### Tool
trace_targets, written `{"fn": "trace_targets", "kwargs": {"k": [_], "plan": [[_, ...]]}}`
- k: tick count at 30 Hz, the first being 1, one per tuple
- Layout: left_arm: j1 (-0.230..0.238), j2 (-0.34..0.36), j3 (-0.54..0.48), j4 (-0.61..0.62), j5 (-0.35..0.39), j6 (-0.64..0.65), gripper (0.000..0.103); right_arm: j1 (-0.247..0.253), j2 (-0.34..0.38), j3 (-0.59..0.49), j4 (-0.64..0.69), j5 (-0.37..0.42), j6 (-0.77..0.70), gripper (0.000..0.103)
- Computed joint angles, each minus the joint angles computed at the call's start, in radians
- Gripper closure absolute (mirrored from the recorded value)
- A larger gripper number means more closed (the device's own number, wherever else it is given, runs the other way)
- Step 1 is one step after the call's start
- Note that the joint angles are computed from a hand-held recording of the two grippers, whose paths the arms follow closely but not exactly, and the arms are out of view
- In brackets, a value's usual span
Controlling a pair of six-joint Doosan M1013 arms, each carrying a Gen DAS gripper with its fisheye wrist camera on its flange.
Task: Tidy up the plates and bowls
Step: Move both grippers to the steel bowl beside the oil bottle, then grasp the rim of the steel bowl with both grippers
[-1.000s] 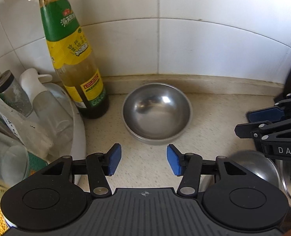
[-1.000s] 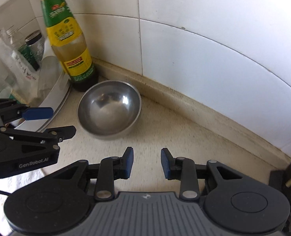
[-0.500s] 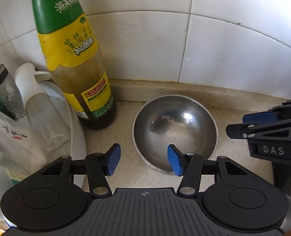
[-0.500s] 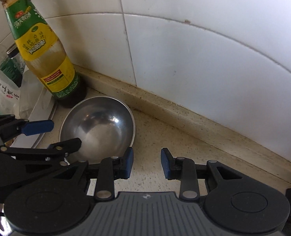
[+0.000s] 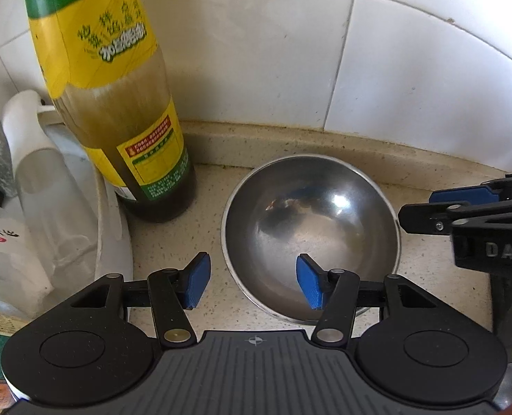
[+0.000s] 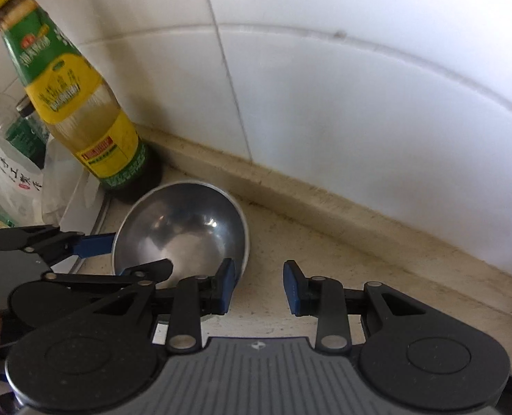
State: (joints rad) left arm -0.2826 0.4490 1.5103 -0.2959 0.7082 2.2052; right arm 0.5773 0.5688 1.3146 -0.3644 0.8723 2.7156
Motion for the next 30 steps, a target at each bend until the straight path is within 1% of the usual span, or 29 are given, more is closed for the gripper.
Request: {"fn": "trace_targets", "kwargs": {"k": [6, 7, 9, 10, 11, 15, 22, 30], "plan": [[-0.006, 0.015, -0.009, 0.026, -0.004, -0.036, 0.042, -0.013, 0.028, -0.017, 0.077, -0.014, -0.076, 0.07], [-0.007, 0.016, -0.008, 0.03, -0.008, -0.035, 0.042, -0.015, 0.027, -0.014, 0.09, -0.026, -0.084, 0.074], [-0.01, 0.018, -0.005, 0.04, -0.012, -0.035, 0.051, -0.019, 0.023, -0.003, 0.115, -0.051, -0.099, 0.079], [-0.008, 0.018, -0.003, 0.022, -0.011, -0.013, 0.057, -0.019, 0.022, -0.002, 0.122, -0.054, -0.101, 0.079], [-0.009, 0.016, 0.002, 0.011, -0.018, 0.002, 0.06, -0.018, 0.023, -0.003, 0.122, -0.049, -0.104, 0.079], [-0.018, 0.006, 0.02, 0.028, -0.052, 0.005, 0.062, -0.017, 0.017, 0.004, 0.131, -0.045, -0.105, 0.079], [-0.023, -0.009, 0.027, 0.009, -0.052, 0.032, 0.063, -0.008, 0.002, 0.006, 0.097, -0.033, -0.078, 0.079], [-0.018, -0.034, 0.032, -0.016, -0.055, 0.057, 0.063, 0.003, -0.012, 0.004, 0.069, -0.016, -0.06, 0.079]]}}
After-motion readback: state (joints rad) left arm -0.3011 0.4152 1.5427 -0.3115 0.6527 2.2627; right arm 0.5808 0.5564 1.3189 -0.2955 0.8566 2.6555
